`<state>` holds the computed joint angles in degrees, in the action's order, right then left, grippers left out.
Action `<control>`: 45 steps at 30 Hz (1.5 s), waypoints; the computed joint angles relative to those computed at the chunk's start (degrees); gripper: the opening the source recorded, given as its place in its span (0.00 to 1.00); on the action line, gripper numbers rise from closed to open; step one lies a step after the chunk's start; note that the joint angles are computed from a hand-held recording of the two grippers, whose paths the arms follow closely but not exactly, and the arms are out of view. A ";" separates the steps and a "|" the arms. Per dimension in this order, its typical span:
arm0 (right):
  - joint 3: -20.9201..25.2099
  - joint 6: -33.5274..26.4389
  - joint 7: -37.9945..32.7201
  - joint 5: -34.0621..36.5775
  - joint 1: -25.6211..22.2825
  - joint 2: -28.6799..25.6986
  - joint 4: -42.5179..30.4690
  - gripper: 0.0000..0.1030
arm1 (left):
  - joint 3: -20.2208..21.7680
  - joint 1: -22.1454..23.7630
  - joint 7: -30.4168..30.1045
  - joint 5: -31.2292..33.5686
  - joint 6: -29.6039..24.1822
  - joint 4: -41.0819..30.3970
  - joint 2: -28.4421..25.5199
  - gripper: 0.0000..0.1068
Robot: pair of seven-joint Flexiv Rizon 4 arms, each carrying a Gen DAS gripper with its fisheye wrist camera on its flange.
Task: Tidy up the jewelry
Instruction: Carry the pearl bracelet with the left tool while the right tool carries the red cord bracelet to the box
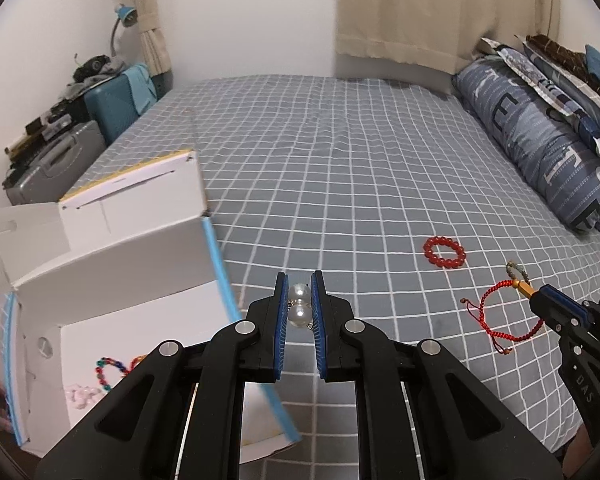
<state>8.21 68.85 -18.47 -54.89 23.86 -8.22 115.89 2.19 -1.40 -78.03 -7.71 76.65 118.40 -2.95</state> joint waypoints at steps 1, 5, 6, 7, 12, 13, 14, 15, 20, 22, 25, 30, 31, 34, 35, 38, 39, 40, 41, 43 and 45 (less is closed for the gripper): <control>0.17 -0.15 -0.22 0.33 0.22 -0.34 -0.44 0.08 | 0.36 0.23 0.07 -0.03 0.15 0.49 0.55 0.10; 0.24 -0.56 -0.41 0.46 1.32 -1.38 -2.03 0.08 | 1.35 1.28 0.16 0.29 0.50 1.88 1.98 0.10; 0.09 -0.46 -0.03 -0.08 1.66 -1.59 -2.34 0.08 | 1.65 1.66 0.05 0.68 0.50 2.17 2.34 0.10; 0.03 -0.38 0.04 -0.27 1.93 -1.83 -2.71 0.08 | 1.87 2.00 0.16 0.59 0.60 2.57 2.72 0.10; -0.15 -0.17 -0.16 -0.23 3.86 -3.69 -5.63 0.08 | 2.77 3.64 1.23 -0.10 0.87 4.11 4.28 0.10; -0.22 -0.07 -0.17 -0.28 4.28 -4.02 -6.12 0.08 | 2.98 3.94 1.52 -0.41 0.93 4.55 4.65 0.10; -0.29 -0.06 -0.14 -0.56 4.85 -4.42 -6.73 0.08 | 3.21 4.28 1.62 -0.61 0.93 4.97 4.98 0.10; -0.34 -0.25 -0.17 -0.75 5.40 -4.74 -7.28 0.08 | 3.36 4.61 1.69 -0.63 0.80 5.29 5.24 0.10; -0.66 0.63 -0.37 -2.10 8.26 -6.69 -10.66 0.08 | 4.25 5.91 3.29 -2.67 0.91 6.64 6.67 0.10; -0.86 1.00 -0.47 -2.49 9.53 -7.71 -12.24 0.08 | 4.61 6.37 3.99 -3.54 1.15 7.08 7.25 0.10; -1.49 2.36 0.02 -3.76 11.37 -9.04 -14.27 0.08 | 5.76 6.97 6.53 -6.20 1.93 8.63 8.15 0.10; -2.15 4.38 -1.61 -3.91 14.68 -12.28 -18.18 0.08 | 7.42 9.21 8.42 -8.06 2.14 10.78 9.09 0.10; -2.15 4.50 -2.43 -3.29 15.26 -13.09 -19.00 0.08 | 7.71 9.66 8.71 -8.45 2.27 11.17 9.15 0.10; -1.87 3.96 -6.52 0.07 17.19 -16.32 -22.34 0.08 | 8.66 10.86 10.37 -9.81 2.99 12.75 9.31 0.10; -1.96 3.54 -7.78 1.17 18.03 -17.66 -23.64 0.08 | 8.92 11.27 10.92 -10.12 3.17 13.13 9.26 0.10; -2.96 1.90 -10.53 3.66 20.31 -20.12 -25.93 0.08 | 9.60 11.92 13.26 -12.29 3.82 14.16 9.10 0.10; -3.46 1.54 -10.85 4.05 21.00 -20.69 -26.31 0.08 | 9.64 12.00 13.94 -13.03 4.03 14.40 9.10 0.10; -3.22 0.97 -12.07 5.31 21.20 -21.38 -26.99 0.08 | 9.89 11.83 15.16 -14.57 4.38 14.91 9.17 0.10; -2.94 0.68 -13.07 6.73 21.36 -22.14 -27.58 0.08 | 9.87 11.88 15.76 -15.30 4.42 15.05 9.12 0.10; -2.98 0.49 -14.38 8.90 21.70 -23.01 -28.20 0.08 | 9.86 12.01 16.92 -16.61 4.59 15.40 8.85 0.10; -3.19 0.26 -15.20 10.65 22.21 -23.90 -28.81 0.09 | 9.96 11.86 18.85 -18.90 4.85 15.76 8.22 0.11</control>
